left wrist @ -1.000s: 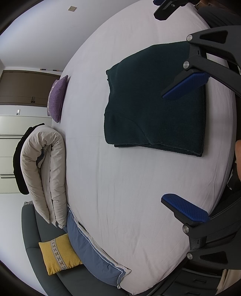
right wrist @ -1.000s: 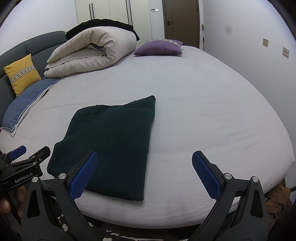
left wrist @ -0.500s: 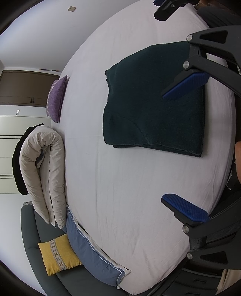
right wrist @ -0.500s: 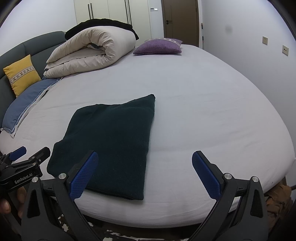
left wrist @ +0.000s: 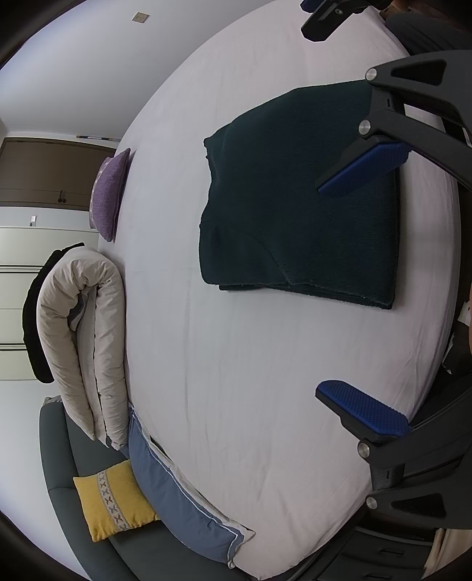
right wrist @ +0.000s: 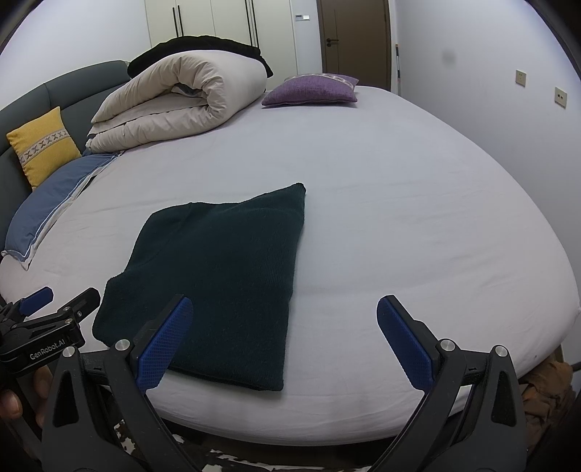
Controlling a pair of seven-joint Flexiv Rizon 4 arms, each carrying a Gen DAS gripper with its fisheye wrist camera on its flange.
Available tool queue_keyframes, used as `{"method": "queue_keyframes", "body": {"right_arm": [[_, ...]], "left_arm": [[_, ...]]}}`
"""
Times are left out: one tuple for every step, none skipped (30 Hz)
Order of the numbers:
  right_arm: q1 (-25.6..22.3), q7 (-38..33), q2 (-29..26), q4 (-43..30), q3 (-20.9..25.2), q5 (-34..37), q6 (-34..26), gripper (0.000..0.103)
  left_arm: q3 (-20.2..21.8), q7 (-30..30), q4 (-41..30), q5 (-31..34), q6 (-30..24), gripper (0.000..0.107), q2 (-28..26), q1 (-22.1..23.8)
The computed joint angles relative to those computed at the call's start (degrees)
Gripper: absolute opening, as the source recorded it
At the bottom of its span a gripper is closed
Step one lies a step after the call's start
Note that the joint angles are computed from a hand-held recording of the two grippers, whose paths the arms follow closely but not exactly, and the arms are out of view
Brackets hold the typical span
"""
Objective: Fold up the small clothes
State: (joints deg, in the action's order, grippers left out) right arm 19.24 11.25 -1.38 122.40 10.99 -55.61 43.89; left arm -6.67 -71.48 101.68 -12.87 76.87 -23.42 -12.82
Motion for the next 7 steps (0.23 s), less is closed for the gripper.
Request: {"method": "queue_keyframes", "body": {"right_arm": [[0.08, 0.12, -0.04, -0.06, 0.07, 0.05, -0.13, 0.103], [0.18, 0.25, -0.16, -0.18, 0.12, 0.06, -0.23, 0.103], [0.15, 0.16, -0.07, -0.11, 0.09, 0.1, -0.19, 0.103], [0.16, 0.14, -0.08, -0.12, 0.09, 0.16, -0.18, 0.103], [0.15, 0.18, -0.05, -0.08, 0.08, 0.15, -0.1, 0.103], [0.18, 0.27, -0.09, -0.12, 0.09, 0.14, -0.11, 0.103], [0.2, 0.24, -0.09, -0.15, 0.11, 0.25, -0.21, 0.103]], "left_arm": [[-0.09, 0.04, 0.18, -0.11, 0.0, 0.103, 0.12, 0.12], [-0.15, 0.12, 0.15, -0.14, 0.0, 0.103, 0.03, 0.17], [-0.18, 0.14, 0.16, -0.18, -0.04, 0.103, 0.0, 0.2], [-0.41, 0.39, 0.35, -0.39, -0.01, 0.103, 0.08, 0.41], [-0.59, 0.68, 0.38, -0.53, -0.01, 0.103, 0.03, 0.56], [-0.56, 0.83, 0.51, -0.48, 0.02, 0.103, 0.09, 0.55], [-0.53, 0.94, 0.64, -0.46, 0.1, 0.103, 0.15, 0.55]]}}
